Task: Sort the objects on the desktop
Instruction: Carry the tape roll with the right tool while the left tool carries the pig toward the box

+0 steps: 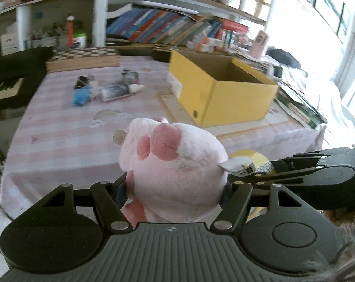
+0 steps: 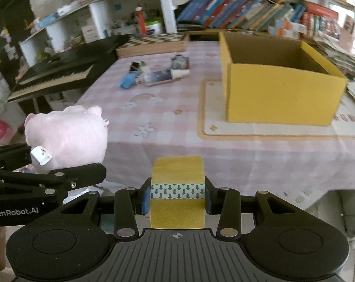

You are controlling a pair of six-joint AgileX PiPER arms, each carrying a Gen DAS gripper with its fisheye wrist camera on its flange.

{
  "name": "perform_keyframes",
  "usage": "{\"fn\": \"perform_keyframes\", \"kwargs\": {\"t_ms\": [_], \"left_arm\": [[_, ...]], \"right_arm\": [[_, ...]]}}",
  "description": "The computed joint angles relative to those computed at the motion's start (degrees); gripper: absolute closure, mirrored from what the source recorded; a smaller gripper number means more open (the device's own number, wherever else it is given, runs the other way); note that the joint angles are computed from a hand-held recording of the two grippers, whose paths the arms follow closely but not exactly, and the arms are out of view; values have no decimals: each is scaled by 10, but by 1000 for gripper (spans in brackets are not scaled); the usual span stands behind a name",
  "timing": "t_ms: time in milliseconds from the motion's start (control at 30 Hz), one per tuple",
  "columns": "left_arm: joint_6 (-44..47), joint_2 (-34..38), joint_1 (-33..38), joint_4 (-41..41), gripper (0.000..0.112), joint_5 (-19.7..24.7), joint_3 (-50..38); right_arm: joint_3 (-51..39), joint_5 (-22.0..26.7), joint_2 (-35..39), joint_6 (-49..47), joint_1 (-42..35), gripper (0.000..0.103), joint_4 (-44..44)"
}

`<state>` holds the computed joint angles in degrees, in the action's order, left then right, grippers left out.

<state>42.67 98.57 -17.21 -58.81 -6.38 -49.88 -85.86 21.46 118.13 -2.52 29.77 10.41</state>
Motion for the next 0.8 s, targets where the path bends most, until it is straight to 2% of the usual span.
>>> {"fn": "perform_keyframes", "kwargs": {"t_ms": [167, 300, 367, 633, 800], "left_arm": [[-11, 24, -19, 27, 45, 25, -30], [-103, 40, -30, 136, 45, 40, -52], [-122, 47, -33, 164, 45, 48, -65], [-82, 88, -47, 155, 45, 84, -129], [-89, 109, -56, 177, 45, 105, -165]], "right_arm": [[59, -22, -32, 64, -12, 62, -45], [93, -35, -53, 115, -23, 62, -81], [107, -41, -62, 140, -28, 62, -99], [135, -53, -80, 210, -51, 62, -149], [139, -56, -83, 230, -66, 62, -162]]}}
